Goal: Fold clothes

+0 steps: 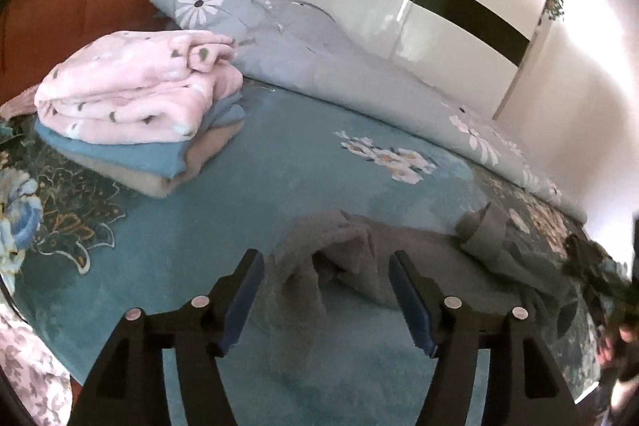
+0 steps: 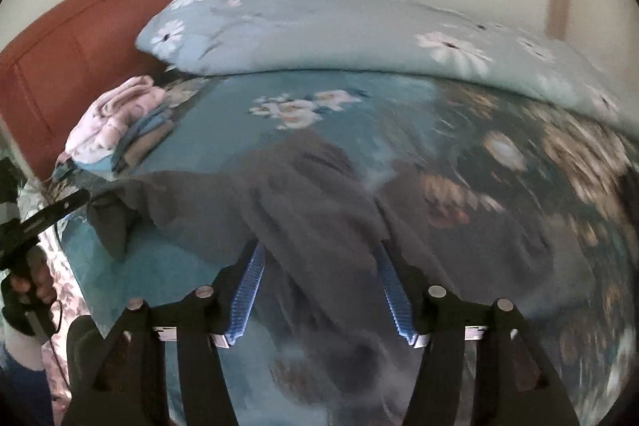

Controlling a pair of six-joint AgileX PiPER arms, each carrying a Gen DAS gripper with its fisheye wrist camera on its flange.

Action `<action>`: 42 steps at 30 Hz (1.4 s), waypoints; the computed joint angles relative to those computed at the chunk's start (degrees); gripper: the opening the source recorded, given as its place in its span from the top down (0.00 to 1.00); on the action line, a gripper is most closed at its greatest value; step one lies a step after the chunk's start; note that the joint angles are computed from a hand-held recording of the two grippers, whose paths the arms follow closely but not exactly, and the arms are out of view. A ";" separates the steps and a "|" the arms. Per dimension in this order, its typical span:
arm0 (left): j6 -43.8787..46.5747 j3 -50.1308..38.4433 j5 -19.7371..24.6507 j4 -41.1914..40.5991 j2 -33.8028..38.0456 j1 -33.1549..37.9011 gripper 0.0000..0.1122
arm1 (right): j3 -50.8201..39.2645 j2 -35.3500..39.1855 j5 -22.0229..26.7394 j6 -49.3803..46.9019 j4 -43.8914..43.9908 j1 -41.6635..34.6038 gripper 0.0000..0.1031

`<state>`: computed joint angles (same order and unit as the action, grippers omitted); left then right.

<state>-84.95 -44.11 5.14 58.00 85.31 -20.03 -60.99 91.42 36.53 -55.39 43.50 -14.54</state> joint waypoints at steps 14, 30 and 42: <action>-0.73 2.51 4.46 -1.34 -0.29 -1.47 0.38 | -52.58 36.25 25.89 23.70 -18.21 6.86 0.41; 9.56 -2.13 6.04 -13.54 6.70 -1.55 0.38 | -41.01 27.40 25.88 12.98 -0.39 -0.84 0.78; 12.74 -6.48 6.45 -16.67 9.51 -3.88 0.38 | -32.27 11.57 21.08 6.67 15.23 -31.17 0.93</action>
<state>-72.21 -50.60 11.59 41.34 94.83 -23.91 -93.25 102.99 57.61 -48.72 58.73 -45.70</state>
